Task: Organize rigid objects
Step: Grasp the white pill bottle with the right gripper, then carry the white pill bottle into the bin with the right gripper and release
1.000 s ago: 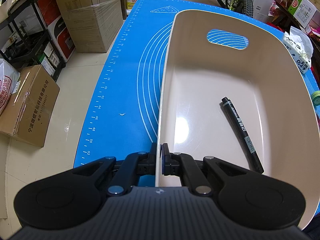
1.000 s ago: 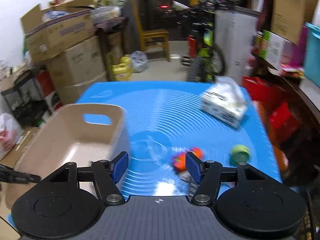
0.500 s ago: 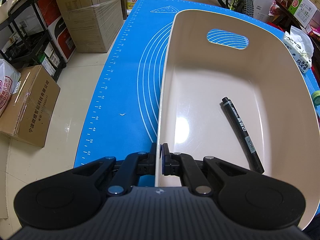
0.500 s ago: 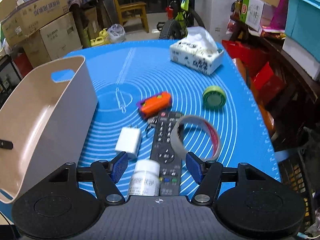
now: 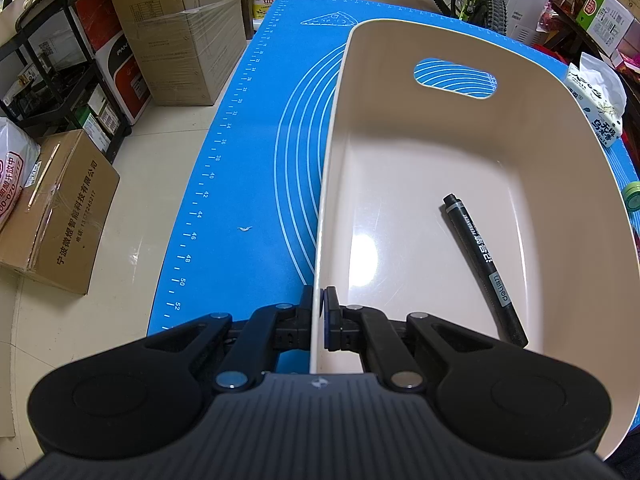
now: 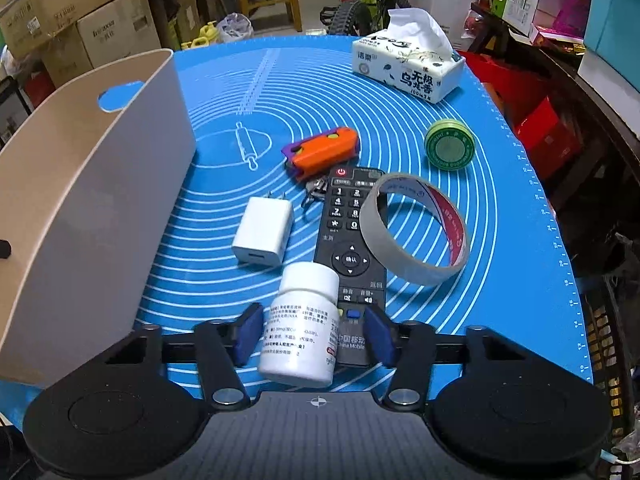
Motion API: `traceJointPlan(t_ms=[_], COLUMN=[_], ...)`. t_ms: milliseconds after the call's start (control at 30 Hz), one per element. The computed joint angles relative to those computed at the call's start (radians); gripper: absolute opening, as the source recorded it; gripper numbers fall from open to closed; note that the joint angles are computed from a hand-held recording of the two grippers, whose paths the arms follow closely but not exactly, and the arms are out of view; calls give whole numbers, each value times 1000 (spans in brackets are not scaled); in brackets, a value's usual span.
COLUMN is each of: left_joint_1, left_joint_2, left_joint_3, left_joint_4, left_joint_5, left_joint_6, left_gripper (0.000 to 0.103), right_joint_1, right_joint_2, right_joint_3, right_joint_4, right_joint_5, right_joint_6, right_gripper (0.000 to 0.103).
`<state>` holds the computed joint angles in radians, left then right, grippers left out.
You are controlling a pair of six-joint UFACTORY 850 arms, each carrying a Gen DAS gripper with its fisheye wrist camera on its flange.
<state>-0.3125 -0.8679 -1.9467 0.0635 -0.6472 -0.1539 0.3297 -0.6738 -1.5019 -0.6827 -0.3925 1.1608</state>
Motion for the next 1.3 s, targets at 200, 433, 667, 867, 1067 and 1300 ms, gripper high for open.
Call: traceJointPlan(t_ms=[200,433,667,867,1067,1300], left_joint_1=[0,0,0,1,1,0], left_joint_2=[0,0,0,0,0,0], left_joint_3=[0,1,0,1,0,3], left_joint_4=[0,0,1,-1,-1,4], left_joint_5=[0,0,0,0,0,2], left_joint_6=[0,1,0,1,1,-2], left_gripper=[5,5,5,5,5,5], right_joint_1=[-2,2,3,8,21,47], right_joint_2=[0,18,40,64,62,27], right_joint_3=[3,17,22,15,-37,-140], right_joint_4=[23,-38,-144,-274,-355,-397], right_joint_5=[9,26,32,28,28,45], right_joint_6=[-32,16,122,234,247,196], right_gripper=[44,44,44,44,44,45])
